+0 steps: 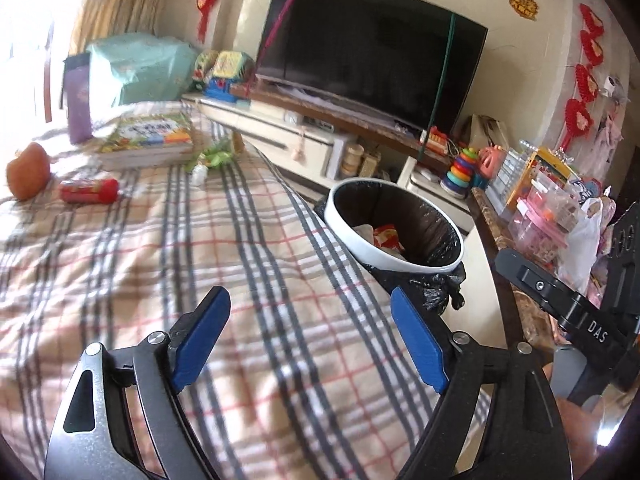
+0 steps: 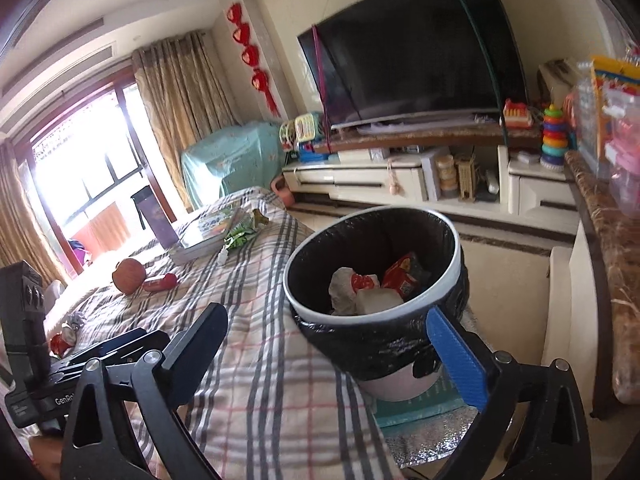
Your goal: Collect trash
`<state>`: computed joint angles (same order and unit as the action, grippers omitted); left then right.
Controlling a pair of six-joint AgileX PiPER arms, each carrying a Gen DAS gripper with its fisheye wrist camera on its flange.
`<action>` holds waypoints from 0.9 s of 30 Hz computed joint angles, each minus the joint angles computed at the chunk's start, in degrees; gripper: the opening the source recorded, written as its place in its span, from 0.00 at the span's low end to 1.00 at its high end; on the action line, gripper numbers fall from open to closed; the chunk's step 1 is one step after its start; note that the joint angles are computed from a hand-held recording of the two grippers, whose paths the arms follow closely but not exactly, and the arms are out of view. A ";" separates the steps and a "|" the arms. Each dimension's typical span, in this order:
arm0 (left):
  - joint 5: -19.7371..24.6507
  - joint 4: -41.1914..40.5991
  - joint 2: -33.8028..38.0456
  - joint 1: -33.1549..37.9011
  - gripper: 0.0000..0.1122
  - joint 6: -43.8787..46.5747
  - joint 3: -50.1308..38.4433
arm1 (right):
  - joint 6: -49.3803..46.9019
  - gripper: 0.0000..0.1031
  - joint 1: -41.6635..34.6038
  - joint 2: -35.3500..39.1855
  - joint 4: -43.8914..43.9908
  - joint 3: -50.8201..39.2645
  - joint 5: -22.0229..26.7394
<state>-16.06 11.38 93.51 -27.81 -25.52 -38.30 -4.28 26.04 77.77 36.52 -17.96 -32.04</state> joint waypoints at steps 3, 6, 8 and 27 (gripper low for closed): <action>-5.46 -10.43 -4.24 -0.94 0.80 9.31 6.16 | -9.72 1.00 6.16 -3.11 12.01 1.13 -4.26; -8.93 -15.98 -7.62 -1.88 0.85 14.26 9.92 | -21.64 1.00 15.27 -6.56 26.47 1.45 -11.98; -12.01 -24.34 -9.68 -3.89 0.91 21.56 12.38 | -24.08 1.00 21.38 -6.32 31.66 1.86 -19.02; -34.43 -54.43 -5.78 -19.10 0.92 40.07 21.45 | -11.94 1.00 34.17 9.11 37.46 5.82 -34.75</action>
